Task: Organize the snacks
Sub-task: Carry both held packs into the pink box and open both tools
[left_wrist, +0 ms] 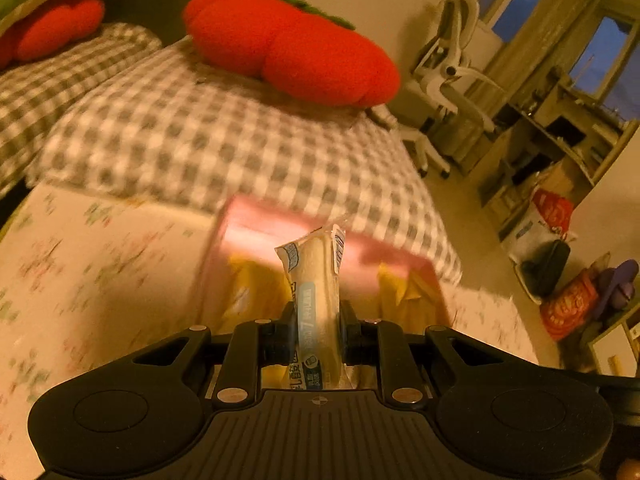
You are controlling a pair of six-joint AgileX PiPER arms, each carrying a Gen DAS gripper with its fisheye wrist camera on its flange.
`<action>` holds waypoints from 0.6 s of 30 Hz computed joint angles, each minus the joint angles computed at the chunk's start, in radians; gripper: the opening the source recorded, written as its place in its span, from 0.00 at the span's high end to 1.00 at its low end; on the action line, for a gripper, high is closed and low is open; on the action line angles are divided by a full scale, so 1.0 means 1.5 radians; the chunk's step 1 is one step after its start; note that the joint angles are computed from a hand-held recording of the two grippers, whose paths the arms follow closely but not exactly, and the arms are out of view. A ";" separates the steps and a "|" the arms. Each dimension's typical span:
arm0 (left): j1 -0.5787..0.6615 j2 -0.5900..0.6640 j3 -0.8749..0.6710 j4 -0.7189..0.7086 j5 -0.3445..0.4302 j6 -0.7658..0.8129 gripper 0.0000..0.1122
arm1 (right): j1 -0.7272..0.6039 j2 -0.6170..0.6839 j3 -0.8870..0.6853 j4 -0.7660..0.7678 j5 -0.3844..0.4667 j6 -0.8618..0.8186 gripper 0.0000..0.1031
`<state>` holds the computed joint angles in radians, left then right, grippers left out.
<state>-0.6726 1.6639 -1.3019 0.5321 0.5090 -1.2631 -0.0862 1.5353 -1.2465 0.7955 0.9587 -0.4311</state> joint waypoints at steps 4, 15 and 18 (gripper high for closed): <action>0.001 0.085 -0.096 0.027 0.022 0.022 0.84 | -0.014 0.050 -0.019 0.050 -0.010 -0.033 0.75; 0.021 0.147 -0.117 0.081 -0.029 -0.017 0.69 | -0.020 0.097 -0.004 0.135 -0.066 -0.065 0.69; 0.009 0.117 -0.086 0.151 -0.014 -0.071 0.57 | -0.019 0.090 -0.004 0.114 -0.074 -0.060 0.66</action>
